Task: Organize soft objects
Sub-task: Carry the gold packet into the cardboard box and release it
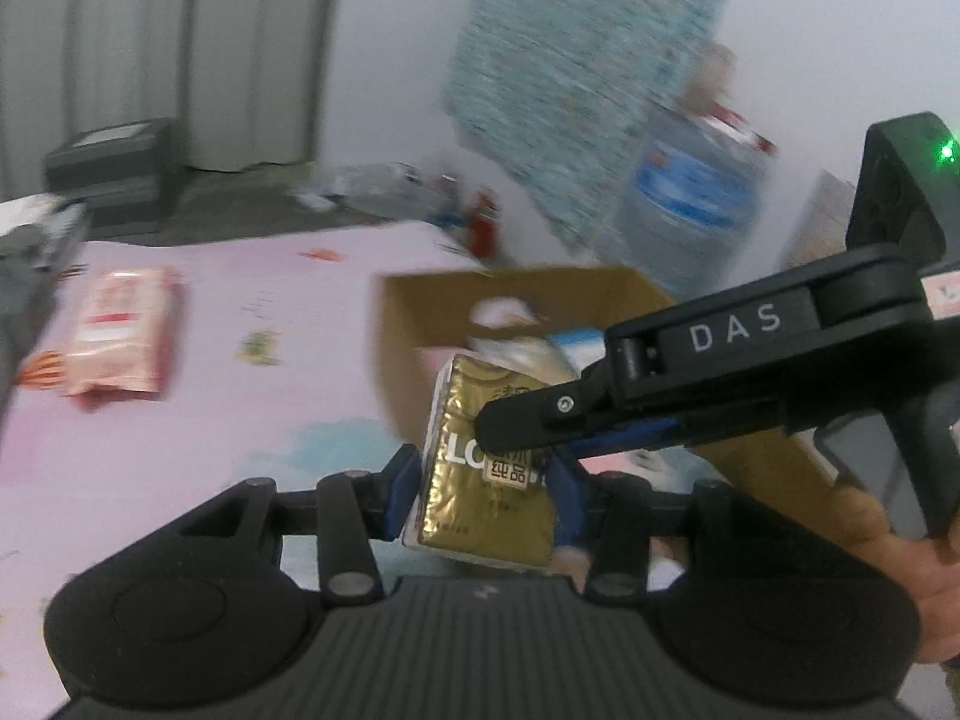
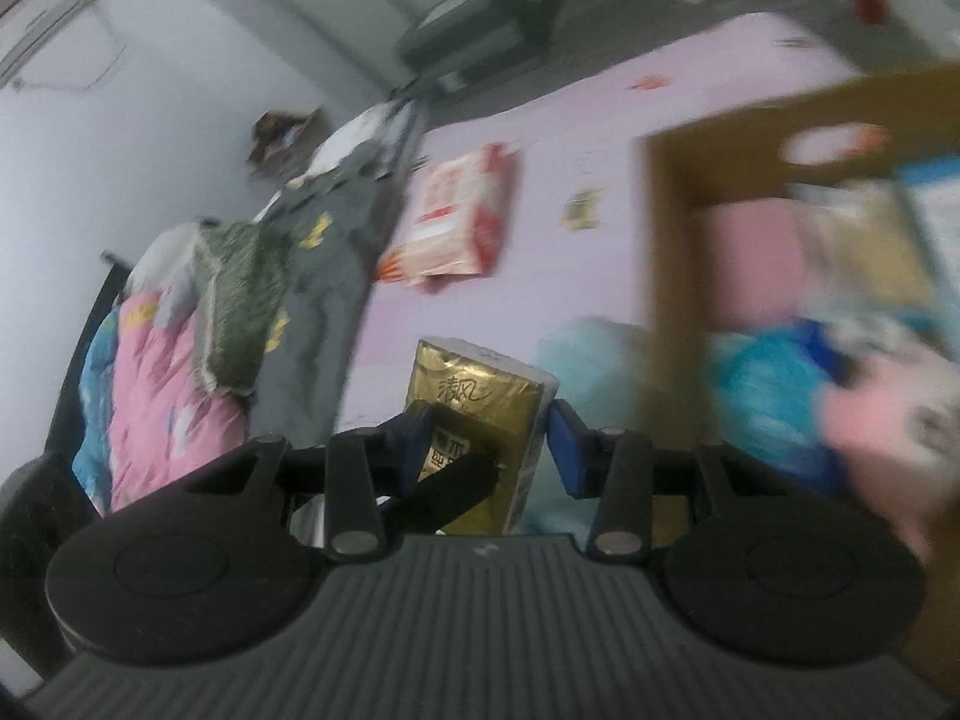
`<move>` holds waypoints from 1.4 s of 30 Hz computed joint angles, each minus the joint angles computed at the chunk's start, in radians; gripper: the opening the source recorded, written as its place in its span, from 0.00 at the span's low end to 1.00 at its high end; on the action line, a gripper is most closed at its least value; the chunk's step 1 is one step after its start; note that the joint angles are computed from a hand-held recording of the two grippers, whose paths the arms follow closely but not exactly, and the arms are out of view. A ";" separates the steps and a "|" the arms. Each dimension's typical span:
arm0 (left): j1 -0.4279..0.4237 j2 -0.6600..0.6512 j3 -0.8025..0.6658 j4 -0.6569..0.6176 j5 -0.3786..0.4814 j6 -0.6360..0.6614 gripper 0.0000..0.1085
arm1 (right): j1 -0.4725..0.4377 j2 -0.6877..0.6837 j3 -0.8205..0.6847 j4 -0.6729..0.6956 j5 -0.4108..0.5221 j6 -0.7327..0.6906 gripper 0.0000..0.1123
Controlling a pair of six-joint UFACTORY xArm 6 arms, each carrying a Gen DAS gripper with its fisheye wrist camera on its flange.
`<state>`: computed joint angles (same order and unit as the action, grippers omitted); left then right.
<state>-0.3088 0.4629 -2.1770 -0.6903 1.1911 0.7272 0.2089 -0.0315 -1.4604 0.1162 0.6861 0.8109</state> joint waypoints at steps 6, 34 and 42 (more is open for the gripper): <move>-0.111 -0.076 0.141 0.013 0.035 0.019 0.43 | -0.053 -0.324 0.349 -0.068 0.029 0.135 0.37; -0.205 -0.023 0.114 0.091 0.217 -0.071 0.48 | -0.200 -0.493 0.582 0.050 0.174 0.009 0.40; -0.120 -0.142 0.227 0.009 0.106 0.054 0.61 | -0.148 -0.521 0.552 -0.014 0.063 0.085 0.43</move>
